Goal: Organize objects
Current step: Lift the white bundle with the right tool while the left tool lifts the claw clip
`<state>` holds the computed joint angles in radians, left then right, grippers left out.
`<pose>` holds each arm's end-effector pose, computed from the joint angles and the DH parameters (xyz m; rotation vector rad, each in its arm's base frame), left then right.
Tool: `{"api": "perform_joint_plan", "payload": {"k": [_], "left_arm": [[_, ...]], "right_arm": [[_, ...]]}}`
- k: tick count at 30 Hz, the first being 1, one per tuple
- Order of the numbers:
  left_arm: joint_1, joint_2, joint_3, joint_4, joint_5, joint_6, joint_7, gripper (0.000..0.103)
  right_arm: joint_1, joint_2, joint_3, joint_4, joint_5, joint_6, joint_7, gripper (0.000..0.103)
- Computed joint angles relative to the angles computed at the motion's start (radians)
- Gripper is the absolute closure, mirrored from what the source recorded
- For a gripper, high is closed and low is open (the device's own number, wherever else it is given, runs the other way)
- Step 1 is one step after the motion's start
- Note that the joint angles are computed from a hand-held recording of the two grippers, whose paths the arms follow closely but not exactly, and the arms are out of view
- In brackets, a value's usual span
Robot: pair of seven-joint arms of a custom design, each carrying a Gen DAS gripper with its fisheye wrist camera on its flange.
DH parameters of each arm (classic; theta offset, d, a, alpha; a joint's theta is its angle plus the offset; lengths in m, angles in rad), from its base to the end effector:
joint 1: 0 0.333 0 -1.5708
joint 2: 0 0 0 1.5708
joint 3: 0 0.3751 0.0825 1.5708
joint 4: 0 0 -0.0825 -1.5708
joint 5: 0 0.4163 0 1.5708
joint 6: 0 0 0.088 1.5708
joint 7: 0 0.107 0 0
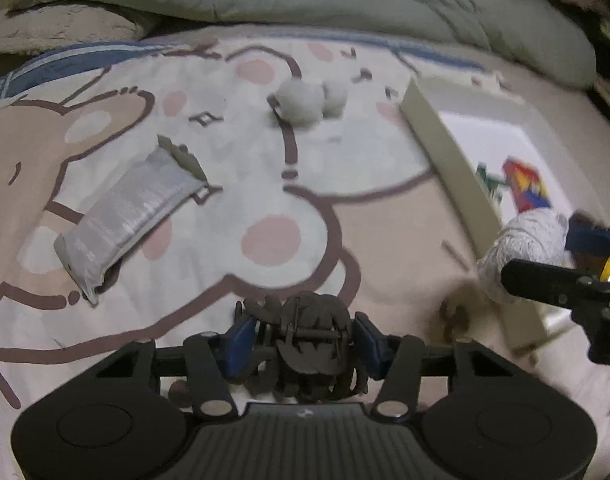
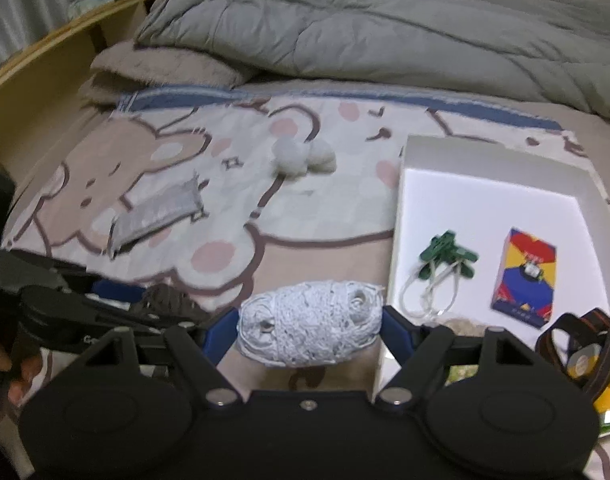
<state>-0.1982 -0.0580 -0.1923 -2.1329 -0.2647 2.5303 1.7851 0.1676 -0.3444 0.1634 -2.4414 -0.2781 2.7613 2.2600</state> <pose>0.5469 -0.2242 0.5251 -1.5801 2.4493 -0.6942 0.4555 0.1760 0.5418 -1.6746 1.8983 -0.5365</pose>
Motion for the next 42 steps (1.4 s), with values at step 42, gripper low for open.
{"api": "perform_joint_plan", "payload": {"k": [42], "left_arm": [[-0.093, -0.015, -0.007, 0.071, -0.118, 0.351, -0.025, 0.048]], "right_arm": [[-0.411, -0.145, 0.140, -0.019, -0.390, 0.186, 0.451, 0.026]]}}
